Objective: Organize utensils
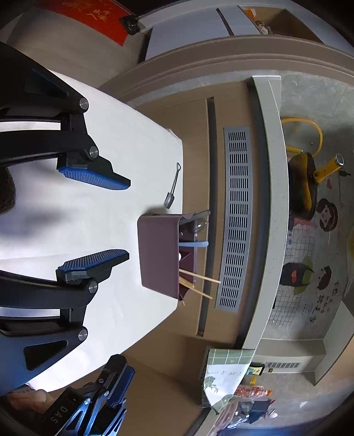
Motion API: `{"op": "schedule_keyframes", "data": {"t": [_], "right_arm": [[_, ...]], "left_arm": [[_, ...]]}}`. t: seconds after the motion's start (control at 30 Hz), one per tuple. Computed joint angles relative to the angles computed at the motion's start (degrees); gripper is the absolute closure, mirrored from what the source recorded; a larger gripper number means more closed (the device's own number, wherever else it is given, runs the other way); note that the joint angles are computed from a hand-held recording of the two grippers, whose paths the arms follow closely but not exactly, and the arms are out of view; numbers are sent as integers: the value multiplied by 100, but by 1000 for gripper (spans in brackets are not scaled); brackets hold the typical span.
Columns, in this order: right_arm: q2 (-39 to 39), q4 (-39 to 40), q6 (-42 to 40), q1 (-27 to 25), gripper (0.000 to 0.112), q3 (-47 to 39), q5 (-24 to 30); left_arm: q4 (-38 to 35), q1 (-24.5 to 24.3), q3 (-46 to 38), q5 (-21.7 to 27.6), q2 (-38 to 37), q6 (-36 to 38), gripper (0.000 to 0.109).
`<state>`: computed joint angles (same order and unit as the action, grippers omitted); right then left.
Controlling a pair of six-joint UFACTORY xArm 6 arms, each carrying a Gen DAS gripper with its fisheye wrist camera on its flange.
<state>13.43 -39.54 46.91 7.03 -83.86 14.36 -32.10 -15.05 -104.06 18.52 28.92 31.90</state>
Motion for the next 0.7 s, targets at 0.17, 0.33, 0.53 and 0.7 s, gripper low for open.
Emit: {"op": "schedule_keyframes", "data": {"t": [0.17, 0.33, 0.53, 0.7], "right_arm": [[-35, -246, 207, -8, 86, 16, 25], [-30, -112, 68, -1, 86, 25, 38], [-15, -245, 183, 3, 86, -3, 70], [1, -249, 199, 2, 86, -9, 91]], "left_arm": [[-105, -15, 58, 19, -65, 153, 62], [-98, -30, -21, 83, -21, 179, 62], [-86, -40, -12, 80, -23, 183, 62], [-87, -51, 39, 74, -53, 194, 62]]}}
